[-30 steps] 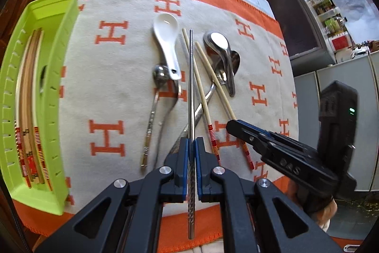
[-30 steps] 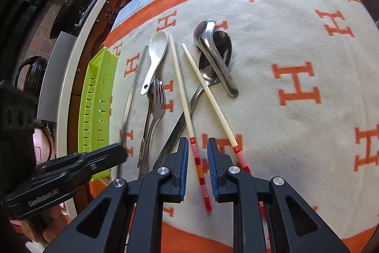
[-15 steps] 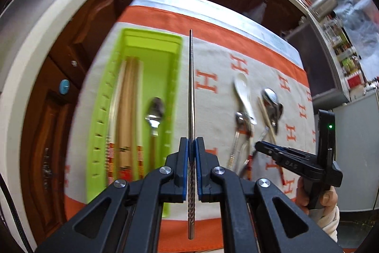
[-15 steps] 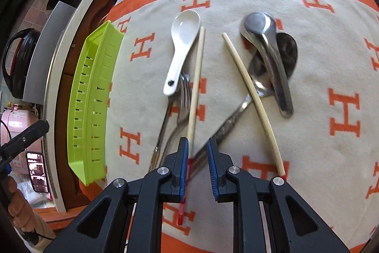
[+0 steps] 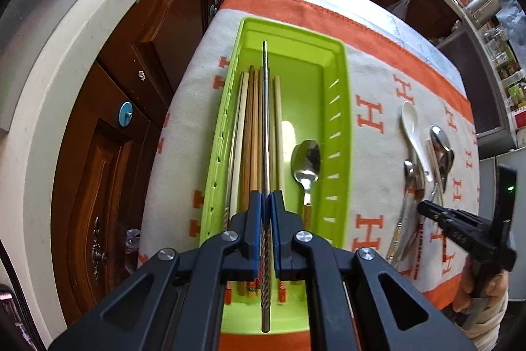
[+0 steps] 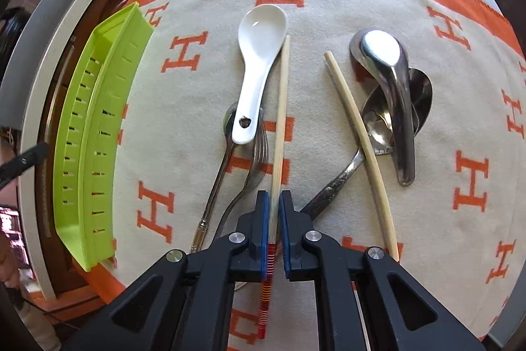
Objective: Organize utensils
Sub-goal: 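Lower the metal chopstick into the tray and open the left tool while the right carries its chopstick over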
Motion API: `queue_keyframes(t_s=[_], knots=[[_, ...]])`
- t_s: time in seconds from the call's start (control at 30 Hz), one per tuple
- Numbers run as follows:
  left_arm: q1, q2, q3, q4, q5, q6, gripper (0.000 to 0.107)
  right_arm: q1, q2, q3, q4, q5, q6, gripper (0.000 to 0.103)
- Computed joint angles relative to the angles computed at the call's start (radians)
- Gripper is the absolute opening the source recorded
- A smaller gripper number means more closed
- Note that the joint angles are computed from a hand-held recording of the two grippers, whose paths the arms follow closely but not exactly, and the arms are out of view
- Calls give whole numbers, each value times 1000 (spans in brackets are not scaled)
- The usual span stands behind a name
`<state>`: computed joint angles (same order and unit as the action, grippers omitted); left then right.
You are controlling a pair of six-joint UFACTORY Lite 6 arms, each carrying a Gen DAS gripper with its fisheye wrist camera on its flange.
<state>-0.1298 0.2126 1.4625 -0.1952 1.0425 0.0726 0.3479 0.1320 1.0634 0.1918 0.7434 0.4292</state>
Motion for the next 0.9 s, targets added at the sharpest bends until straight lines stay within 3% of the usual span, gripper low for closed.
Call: queue_keyframes(t_s=[0.1, 0.2, 0.47, 0.53, 0.57, 0.63, 0.9], knots=[[-13, 18, -18, 17, -22, 17, 5, -82, -74, -87, 178, -46, -98, 5], [-19, 5, -51, 29, -53, 14, 17, -161, -189, -175, 324, -52, -177, 5], [5, -85, -93, 21, -71, 7, 23, -187, -380, -165, 364, 33, -135, 5], [10, -127, -112, 35, -75, -2, 31, -145, -371, -108, 363, 53, -113, 5], [13, -145, -119, 44, -78, -10, 42, -121, -352, -67, 362, 62, -101, 5], [24, -194, -147, 59, -94, -25, 54, -45, -268, 41, 365, 61, -73, 5], [119, -303, -225, 13, -96, 17, 55, 184, 179, 495, 341, 65, 23, 5]])
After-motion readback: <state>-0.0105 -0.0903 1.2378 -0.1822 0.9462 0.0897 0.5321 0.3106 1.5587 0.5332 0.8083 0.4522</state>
